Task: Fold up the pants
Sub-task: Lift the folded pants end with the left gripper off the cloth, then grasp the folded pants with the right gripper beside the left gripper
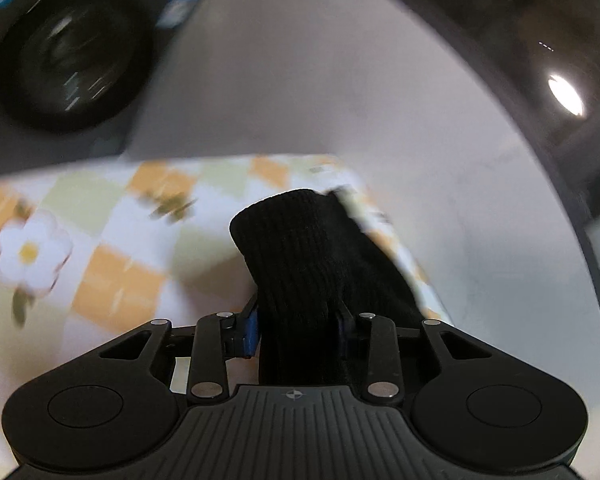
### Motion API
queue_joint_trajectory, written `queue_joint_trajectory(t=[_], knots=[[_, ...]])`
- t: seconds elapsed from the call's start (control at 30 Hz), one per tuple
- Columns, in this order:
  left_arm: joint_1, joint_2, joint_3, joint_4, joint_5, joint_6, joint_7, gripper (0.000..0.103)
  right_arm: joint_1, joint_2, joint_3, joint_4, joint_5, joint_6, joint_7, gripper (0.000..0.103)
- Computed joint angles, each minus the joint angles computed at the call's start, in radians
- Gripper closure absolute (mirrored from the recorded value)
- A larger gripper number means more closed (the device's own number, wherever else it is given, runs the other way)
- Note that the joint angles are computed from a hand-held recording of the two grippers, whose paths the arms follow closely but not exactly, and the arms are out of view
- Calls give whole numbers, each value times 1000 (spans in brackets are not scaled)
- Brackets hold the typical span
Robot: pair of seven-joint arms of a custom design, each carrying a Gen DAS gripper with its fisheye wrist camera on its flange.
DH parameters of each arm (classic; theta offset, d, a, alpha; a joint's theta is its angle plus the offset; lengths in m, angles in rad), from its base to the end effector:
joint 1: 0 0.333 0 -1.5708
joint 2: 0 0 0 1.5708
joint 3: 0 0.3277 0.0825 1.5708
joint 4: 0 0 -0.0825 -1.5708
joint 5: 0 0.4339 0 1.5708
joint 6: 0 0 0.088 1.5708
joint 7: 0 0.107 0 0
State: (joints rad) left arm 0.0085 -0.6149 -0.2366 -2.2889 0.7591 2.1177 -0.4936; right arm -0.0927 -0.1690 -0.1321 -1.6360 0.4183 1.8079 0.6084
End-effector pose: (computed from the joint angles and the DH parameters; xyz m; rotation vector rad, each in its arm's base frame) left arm 0.4397 -0.0924 0.6348 -2.3387 -0.0074 -0.8285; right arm 0.5592 -0.1011 0.7325 -2.3840 1.0994 -0.3283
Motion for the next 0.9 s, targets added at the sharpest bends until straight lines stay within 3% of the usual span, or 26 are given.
queue_joint_trajectory(t=[0.17,0.33,0.43,0.53,0.6,0.67,0.73,0.77,0.8,0.87,0.9], knots=[[1,107,-8,154,137,111,210,70,-39,95,-48,154,121,-122,85,5],[-8,308,-12,373,223,288,415,70,-130,185,-93,290,227,-114,147,5],[-45,469,0,521,209,412,573,70,-193,246,-106,370,245,-108,206,5],[-100,645,20,665,44,496,824,70,-245,279,-106,409,233,-95,267,5],[-127,754,15,750,-128,496,1016,70,-276,296,-105,431,232,-109,305,5],[-132,866,-18,856,-316,410,1253,69,-302,306,-100,447,247,-132,318,7],[-138,937,-32,933,-422,307,1380,67,-327,311,-95,462,269,-166,314,8],[-138,937,-27,925,-451,303,1393,60,-337,313,-93,469,280,-182,308,9],[-133,922,-24,897,-490,339,1397,42,-341,310,-88,467,286,-192,303,10],[-78,896,-49,845,-686,444,1451,24,-343,318,-77,486,302,-224,297,12],[-60,877,-62,814,-775,495,1464,22,-342,311,-72,483,310,-239,299,13]])
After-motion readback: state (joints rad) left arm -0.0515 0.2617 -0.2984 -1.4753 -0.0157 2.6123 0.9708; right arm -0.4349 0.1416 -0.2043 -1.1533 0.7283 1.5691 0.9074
